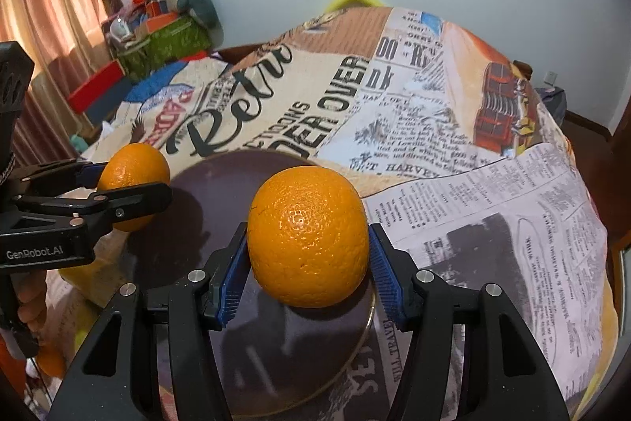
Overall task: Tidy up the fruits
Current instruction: 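Carry both oranges onto the purple plate and open both grippers, then withdraw both grippers from the plate toward the remaining fruit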
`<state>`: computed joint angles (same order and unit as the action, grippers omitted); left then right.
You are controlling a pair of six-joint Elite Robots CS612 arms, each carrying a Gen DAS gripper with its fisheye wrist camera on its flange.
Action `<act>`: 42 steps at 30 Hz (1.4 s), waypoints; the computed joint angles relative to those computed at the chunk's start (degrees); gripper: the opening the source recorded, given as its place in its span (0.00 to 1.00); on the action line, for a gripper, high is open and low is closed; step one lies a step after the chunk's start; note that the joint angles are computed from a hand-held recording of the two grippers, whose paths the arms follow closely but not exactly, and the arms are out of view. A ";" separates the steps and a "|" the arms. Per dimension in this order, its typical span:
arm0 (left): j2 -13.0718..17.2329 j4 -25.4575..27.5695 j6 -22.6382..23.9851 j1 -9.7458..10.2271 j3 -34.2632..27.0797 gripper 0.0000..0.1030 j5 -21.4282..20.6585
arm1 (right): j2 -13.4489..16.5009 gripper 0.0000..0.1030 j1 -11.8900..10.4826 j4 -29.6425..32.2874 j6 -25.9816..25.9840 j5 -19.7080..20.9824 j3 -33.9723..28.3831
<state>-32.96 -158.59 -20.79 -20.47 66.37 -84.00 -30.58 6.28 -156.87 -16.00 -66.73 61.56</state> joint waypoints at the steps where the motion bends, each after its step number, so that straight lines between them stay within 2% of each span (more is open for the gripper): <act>1: 0.17 0.16 -0.07 0.05 -0.18 0.62 -0.06 | 0.01 0.52 0.02 0.30 -0.19 0.11 0.03; 7: 0.94 2.10 -1.18 0.30 -1.52 0.62 -1.31 | 0.22 0.53 -0.25 0.87 0.04 1.43 -0.26; 10: 0.99 1.93 -0.38 0.05 -1.52 0.62 -0.55 | 0.22 0.54 -0.08 0.94 -0.41 0.90 -0.30; 14: 0.68 0.50 0.61 0.00 -0.82 0.67 -1.58 | 0.16 0.55 0.00 0.55 -1.10 1.00 -0.14; 19: -0.67 -2.27 0.72 -0.37 1.29 0.68 0.99 | -0.36 0.55 0.06 -0.55 -1.16 0.53 0.57; 27: -4.10 -6.11 -0.39 -0.88 6.19 0.68 3.76 | -3.13 0.56 -0.01 -4.07 -1.13 -0.44 4.34; 33: -7.38 -10.73 0.63 -2.22 11.70 0.68 9.31 | -6.01 0.56 -0.10 -7.94 -0.92 -0.21 8.86; 42: -12.05 -14.50 -1.91 -3.19 20.29 0.68 10.44 | -10.17 0.62 -0.32 -12.68 -0.21 2.18 16.43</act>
